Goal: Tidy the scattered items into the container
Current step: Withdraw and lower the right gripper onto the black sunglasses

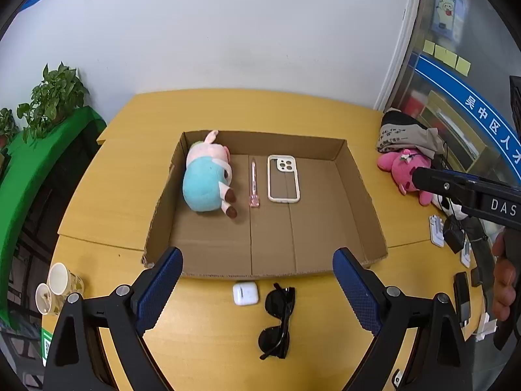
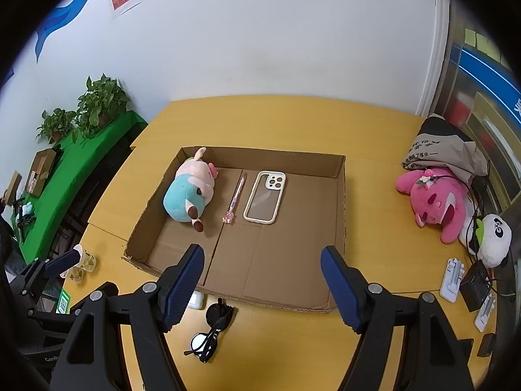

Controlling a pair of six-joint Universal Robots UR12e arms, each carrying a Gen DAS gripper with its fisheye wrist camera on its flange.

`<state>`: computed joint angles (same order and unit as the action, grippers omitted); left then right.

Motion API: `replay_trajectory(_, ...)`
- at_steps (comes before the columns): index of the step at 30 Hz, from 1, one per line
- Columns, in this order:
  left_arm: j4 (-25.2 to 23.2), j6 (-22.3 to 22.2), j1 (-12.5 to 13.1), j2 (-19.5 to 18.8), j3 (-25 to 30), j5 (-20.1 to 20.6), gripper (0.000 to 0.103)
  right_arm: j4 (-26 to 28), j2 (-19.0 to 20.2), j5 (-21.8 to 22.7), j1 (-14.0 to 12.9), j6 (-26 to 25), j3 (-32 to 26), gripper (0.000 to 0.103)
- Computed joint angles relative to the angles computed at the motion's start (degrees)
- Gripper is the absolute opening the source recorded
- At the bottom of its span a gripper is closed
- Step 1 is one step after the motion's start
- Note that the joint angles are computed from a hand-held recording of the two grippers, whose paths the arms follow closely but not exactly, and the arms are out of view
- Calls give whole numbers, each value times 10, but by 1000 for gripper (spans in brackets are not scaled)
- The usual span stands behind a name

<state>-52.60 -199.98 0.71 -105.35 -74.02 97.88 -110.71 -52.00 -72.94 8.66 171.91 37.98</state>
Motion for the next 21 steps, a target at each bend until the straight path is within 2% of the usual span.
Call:
replay_trajectory(8,-20,-16,10,13,-41,-57,96,42,-8,24,-4,-2,24,74)
replay_trajectory(16,-30,-26,25,28,-114,-143,96,145,-2,49,5,-29,44,74)
replay_trajectory(21,-29,-29,30,20,-142,-177,96,220,15,76,11,-33,48,74)
